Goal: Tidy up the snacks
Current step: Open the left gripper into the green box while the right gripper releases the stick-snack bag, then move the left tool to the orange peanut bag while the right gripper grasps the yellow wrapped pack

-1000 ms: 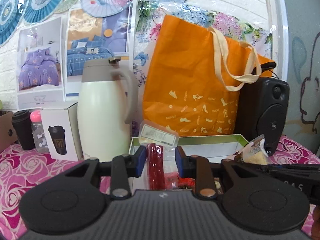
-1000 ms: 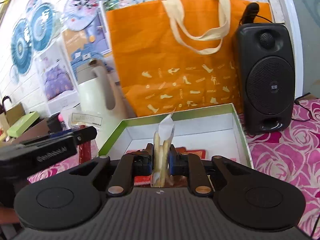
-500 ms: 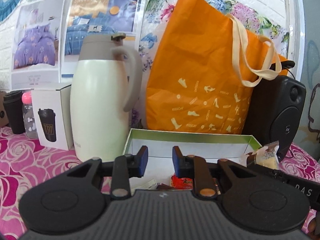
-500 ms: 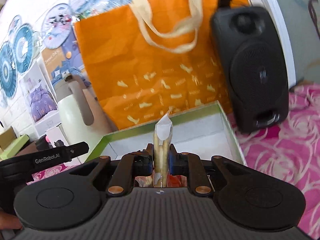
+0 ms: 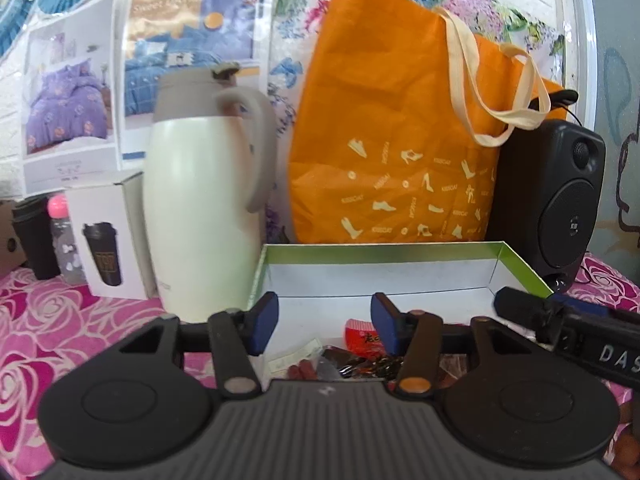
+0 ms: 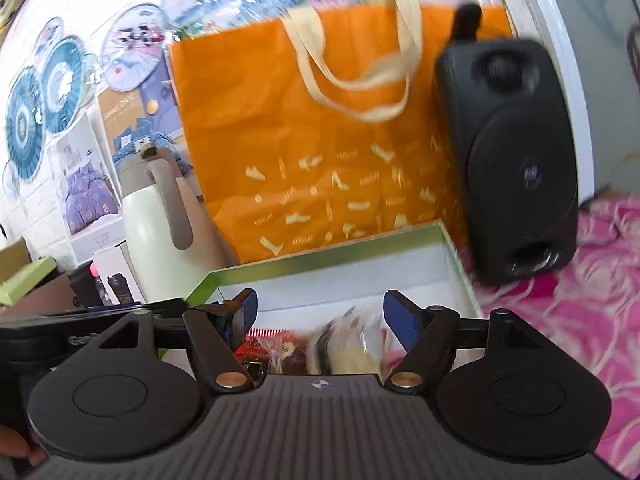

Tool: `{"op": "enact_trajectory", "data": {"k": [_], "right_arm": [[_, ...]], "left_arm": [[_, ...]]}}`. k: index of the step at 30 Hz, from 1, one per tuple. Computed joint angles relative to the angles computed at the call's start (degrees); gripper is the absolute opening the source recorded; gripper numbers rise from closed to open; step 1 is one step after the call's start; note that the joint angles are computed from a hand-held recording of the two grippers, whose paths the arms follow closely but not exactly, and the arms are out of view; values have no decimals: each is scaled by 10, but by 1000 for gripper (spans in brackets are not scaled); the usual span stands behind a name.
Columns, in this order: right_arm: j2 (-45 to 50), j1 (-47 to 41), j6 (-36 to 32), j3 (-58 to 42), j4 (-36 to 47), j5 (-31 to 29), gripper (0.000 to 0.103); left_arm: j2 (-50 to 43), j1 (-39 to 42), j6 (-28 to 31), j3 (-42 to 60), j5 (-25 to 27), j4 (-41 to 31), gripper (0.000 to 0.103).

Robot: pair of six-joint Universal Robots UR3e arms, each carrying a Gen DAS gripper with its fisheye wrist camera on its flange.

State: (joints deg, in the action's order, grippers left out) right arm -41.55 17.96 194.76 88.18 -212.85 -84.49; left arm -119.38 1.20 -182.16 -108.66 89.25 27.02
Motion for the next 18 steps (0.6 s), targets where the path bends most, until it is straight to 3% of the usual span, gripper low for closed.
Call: {"op": "enact_trajectory", "data": {"k": [5, 10, 13, 15, 18], "right_arm": [[-61, -21, -8, 111, -84, 44, 103], [-130, -62, -22, 267, -142, 136, 103], [-173, -85, -95, 349, -99, 197, 103], [-191, -70, -164, 376, -58, 168, 103], [-175, -20, -285, 376, -46, 69, 101]], "left_arm": [[80, 39, 0, -167, -18, 96, 58], [147, 104, -12, -336, -99, 177, 60], [153, 112, 7, -374, -133, 183, 62], [133, 85, 17, -359, -115, 173, 62], [100, 51, 21, -329, -105, 170, 62]]}}
